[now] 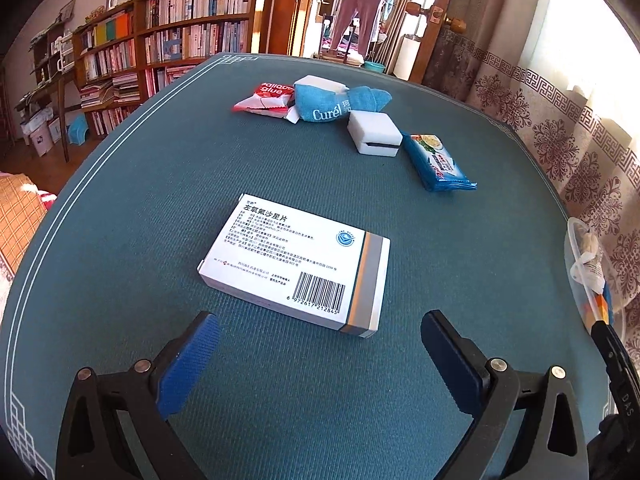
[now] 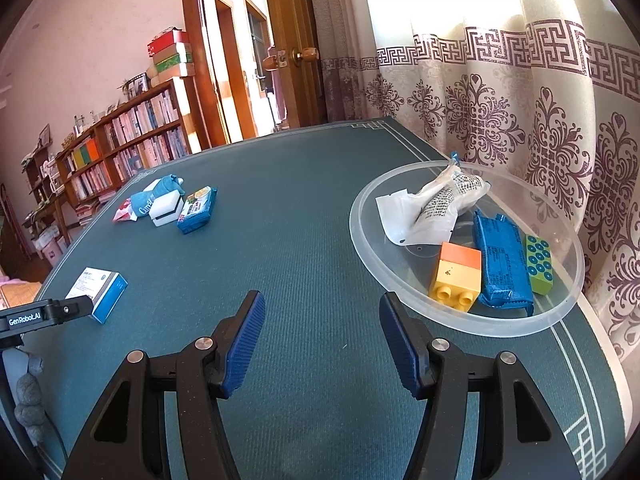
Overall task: Organize objects
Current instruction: 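Grasp the white medicine box with the left tool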
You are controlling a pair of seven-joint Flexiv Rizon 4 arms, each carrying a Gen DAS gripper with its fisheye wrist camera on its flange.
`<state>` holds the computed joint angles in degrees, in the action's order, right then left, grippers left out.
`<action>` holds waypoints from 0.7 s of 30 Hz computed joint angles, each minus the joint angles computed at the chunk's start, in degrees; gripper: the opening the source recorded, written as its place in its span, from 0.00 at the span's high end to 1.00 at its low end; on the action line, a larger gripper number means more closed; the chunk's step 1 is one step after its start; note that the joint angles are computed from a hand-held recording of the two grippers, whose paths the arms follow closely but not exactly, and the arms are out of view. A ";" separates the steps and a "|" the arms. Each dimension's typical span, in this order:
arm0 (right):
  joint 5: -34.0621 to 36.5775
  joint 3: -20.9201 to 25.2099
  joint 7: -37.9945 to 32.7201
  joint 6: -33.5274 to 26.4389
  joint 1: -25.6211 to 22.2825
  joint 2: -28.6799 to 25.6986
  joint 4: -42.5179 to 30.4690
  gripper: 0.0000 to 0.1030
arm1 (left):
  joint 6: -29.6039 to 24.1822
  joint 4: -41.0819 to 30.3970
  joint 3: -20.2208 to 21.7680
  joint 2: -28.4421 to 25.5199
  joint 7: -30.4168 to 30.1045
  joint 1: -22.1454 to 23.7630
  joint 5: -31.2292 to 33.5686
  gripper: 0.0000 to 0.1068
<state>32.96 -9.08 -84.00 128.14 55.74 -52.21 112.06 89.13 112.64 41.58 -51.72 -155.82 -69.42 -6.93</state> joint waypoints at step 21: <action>-1.26 0.89 0.87 0.06 -1.61 -0.05 0.23 0.41 | -9.82 -11.16 1.75 -4.36 0.71 4.11 0.71 0.04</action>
<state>31.71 -8.20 -83.12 128.19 54.13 -52.26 112.29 79.31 101.48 43.34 -56.08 -155.11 -65.31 -6.22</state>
